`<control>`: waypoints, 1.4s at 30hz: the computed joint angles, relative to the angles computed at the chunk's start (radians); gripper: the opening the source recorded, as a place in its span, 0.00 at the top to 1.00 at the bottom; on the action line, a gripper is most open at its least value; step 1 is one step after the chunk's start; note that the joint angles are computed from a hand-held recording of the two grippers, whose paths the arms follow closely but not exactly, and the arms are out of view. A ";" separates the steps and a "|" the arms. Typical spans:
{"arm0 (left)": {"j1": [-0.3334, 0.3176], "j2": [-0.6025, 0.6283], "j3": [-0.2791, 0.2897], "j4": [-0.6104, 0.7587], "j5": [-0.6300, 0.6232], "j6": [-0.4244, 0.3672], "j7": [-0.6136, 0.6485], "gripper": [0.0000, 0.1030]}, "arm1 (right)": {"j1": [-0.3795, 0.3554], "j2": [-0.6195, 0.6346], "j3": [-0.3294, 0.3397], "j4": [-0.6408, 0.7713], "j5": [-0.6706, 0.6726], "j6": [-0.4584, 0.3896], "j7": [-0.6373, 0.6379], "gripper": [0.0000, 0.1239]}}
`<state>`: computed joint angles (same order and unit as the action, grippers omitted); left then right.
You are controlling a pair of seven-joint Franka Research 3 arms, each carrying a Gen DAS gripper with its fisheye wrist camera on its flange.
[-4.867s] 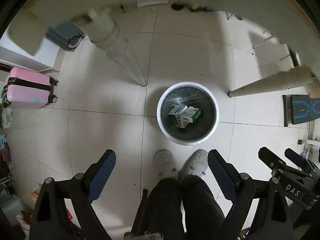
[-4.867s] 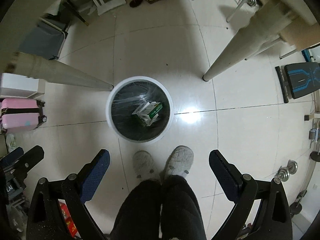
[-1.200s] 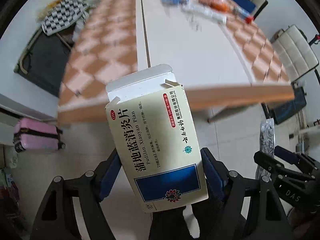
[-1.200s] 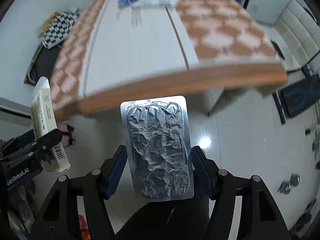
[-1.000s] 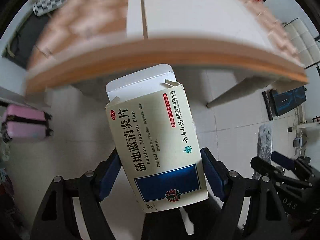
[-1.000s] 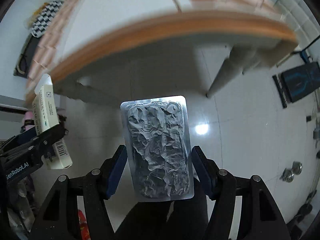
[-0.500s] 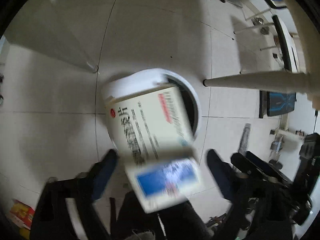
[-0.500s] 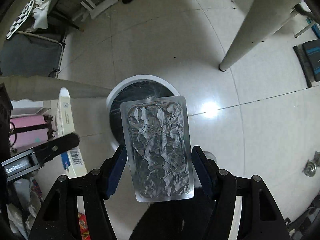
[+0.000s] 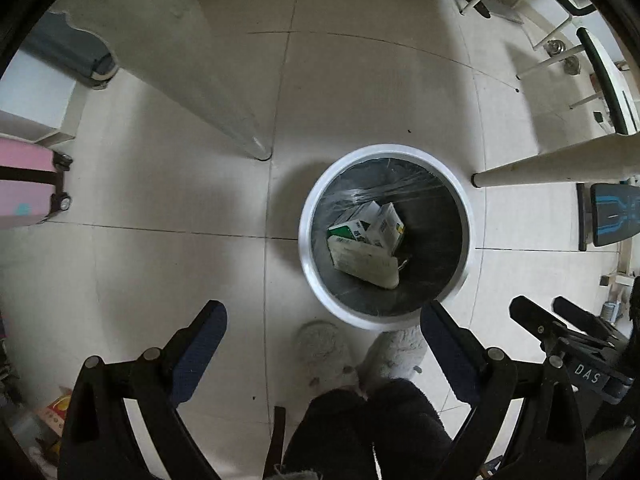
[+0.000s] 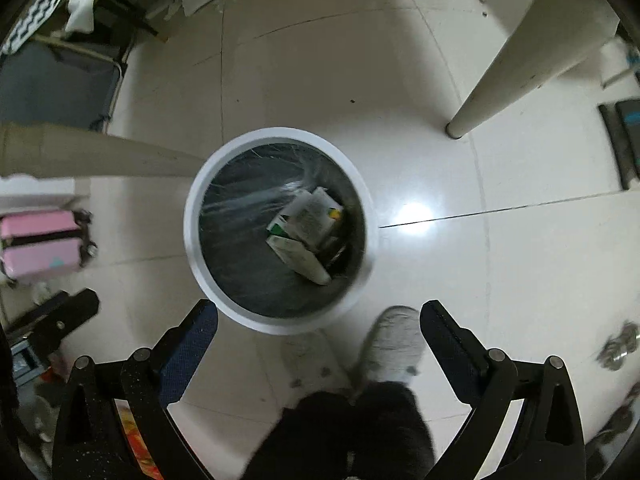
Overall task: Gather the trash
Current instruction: 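Carry both items to the white bin and open both grippers to drop them, then grasp the white medicine box with the left gripper while the right grasps the milk carton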
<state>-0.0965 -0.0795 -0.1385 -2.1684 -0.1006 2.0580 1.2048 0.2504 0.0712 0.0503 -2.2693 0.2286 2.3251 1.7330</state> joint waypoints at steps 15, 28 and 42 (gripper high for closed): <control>-0.025 -0.140 0.001 0.091 0.039 -0.168 -0.038 0.04 | -0.003 -0.245 0.024 0.076 -0.150 -0.272 0.080 0.18; -0.029 -0.228 0.020 0.319 0.039 -0.415 -0.055 0.04 | -0.006 -0.351 0.055 0.396 -0.142 -0.626 0.090 0.18; 0.003 0.047 -0.004 0.831 0.148 -0.521 -0.134 0.04 | -0.028 -0.069 0.012 1.047 -0.131 -0.816 0.190 0.18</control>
